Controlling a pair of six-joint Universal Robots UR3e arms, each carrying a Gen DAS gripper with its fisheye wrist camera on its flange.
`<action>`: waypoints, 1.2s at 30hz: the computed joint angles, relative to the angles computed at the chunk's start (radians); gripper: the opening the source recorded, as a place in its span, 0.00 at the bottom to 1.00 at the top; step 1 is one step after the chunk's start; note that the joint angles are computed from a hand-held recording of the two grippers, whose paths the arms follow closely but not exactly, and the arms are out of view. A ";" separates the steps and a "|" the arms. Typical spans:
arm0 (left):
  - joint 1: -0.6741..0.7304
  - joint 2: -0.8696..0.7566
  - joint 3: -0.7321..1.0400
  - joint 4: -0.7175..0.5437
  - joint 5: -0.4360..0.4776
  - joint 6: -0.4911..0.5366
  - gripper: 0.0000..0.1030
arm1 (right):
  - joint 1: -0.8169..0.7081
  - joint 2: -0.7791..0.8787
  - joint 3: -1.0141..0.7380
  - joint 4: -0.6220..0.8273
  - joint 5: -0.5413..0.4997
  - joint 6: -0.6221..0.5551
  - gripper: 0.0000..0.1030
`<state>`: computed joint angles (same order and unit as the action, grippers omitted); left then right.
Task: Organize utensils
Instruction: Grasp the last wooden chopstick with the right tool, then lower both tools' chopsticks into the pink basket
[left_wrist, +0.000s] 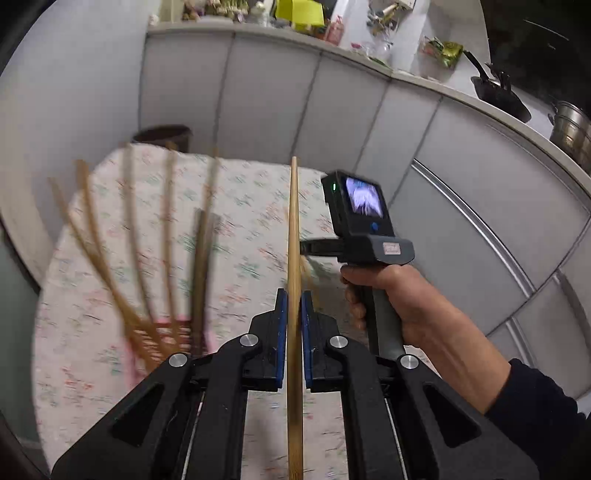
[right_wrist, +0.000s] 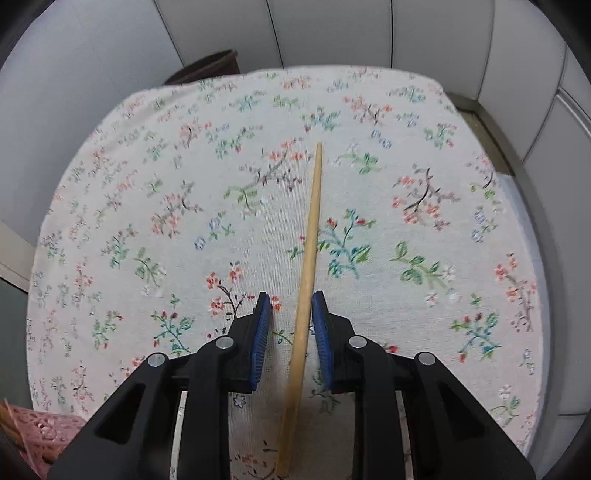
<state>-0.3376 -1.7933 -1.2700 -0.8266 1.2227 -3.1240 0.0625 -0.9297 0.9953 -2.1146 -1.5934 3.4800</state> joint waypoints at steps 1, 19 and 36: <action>-0.001 0.019 -0.015 0.010 0.016 0.004 0.06 | 0.017 0.015 -0.024 0.008 -0.035 -0.006 0.09; 0.102 0.144 -0.036 -0.113 -0.003 0.015 0.06 | 0.030 -0.316 0.208 -0.247 0.019 0.058 0.07; 0.244 0.198 -0.194 0.183 -0.043 -0.037 0.07 | 0.251 -0.289 0.211 -0.732 -0.014 0.091 0.07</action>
